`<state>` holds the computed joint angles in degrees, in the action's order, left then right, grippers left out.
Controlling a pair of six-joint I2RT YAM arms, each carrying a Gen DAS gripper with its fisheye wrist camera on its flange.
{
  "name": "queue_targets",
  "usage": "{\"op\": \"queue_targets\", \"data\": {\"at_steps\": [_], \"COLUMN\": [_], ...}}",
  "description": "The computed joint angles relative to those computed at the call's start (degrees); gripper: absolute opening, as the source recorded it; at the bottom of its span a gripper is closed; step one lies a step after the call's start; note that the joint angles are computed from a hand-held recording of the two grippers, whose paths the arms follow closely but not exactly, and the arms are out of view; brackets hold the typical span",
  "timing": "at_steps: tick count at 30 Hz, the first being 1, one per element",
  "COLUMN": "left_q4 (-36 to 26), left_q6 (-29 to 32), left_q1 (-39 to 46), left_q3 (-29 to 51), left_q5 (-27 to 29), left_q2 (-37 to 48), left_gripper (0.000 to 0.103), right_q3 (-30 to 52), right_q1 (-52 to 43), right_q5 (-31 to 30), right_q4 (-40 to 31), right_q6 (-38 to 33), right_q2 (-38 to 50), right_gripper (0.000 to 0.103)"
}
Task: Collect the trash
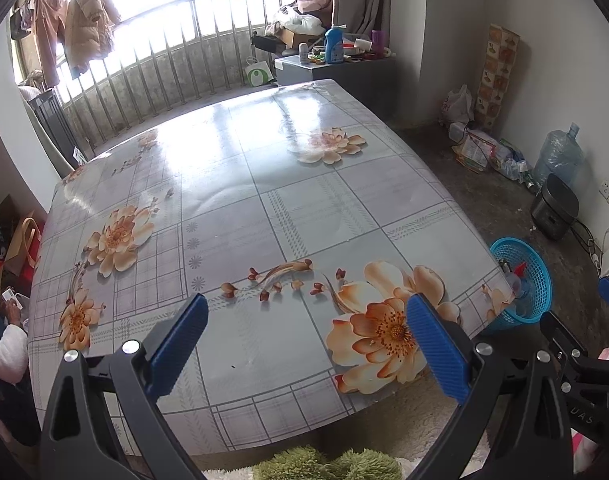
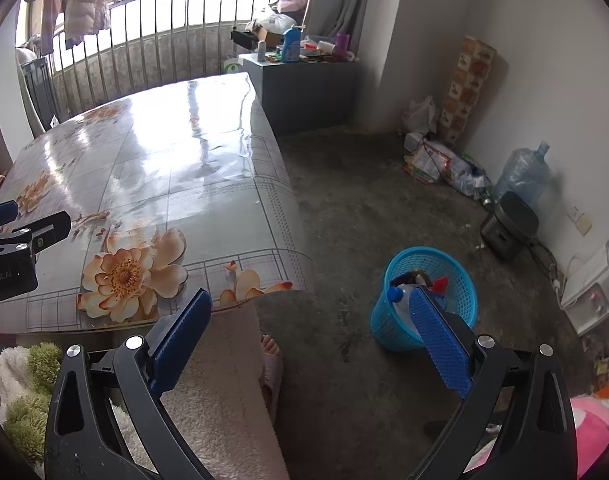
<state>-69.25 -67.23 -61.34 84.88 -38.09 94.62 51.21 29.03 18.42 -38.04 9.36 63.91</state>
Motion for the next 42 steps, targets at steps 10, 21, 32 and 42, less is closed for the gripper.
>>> {"op": "queue_targets", "data": {"at_steps": [10, 21, 32, 42], "left_q4": [0.34, 0.15, 0.61, 1.29], "left_q6": [0.68, 0.56, 0.56, 0.64], "left_q1": [0.08, -0.01, -0.1, -0.08], "left_q3": [0.31, 0.48, -0.22, -1.19], "left_q5": [0.28, 0.28, 0.47, 0.77], "left_q2": [0.34, 0.42, 0.21, -0.08], "left_gripper": [0.097, 0.097, 0.097, 0.097], "right_q3": [0.14, 0.34, 0.38, 0.81], "right_q1": [-0.11, 0.35, 0.54, 1.03], "right_q5": [-0.2, 0.01, 0.0, 0.19], "right_q4": [0.03, 0.01, 0.19, 0.31], "right_q6": [0.02, 0.23, 0.41, 0.65], "right_q2": [0.24, 0.49, 0.81, 1.48], "right_gripper": [0.095, 0.095, 0.095, 0.095]}}
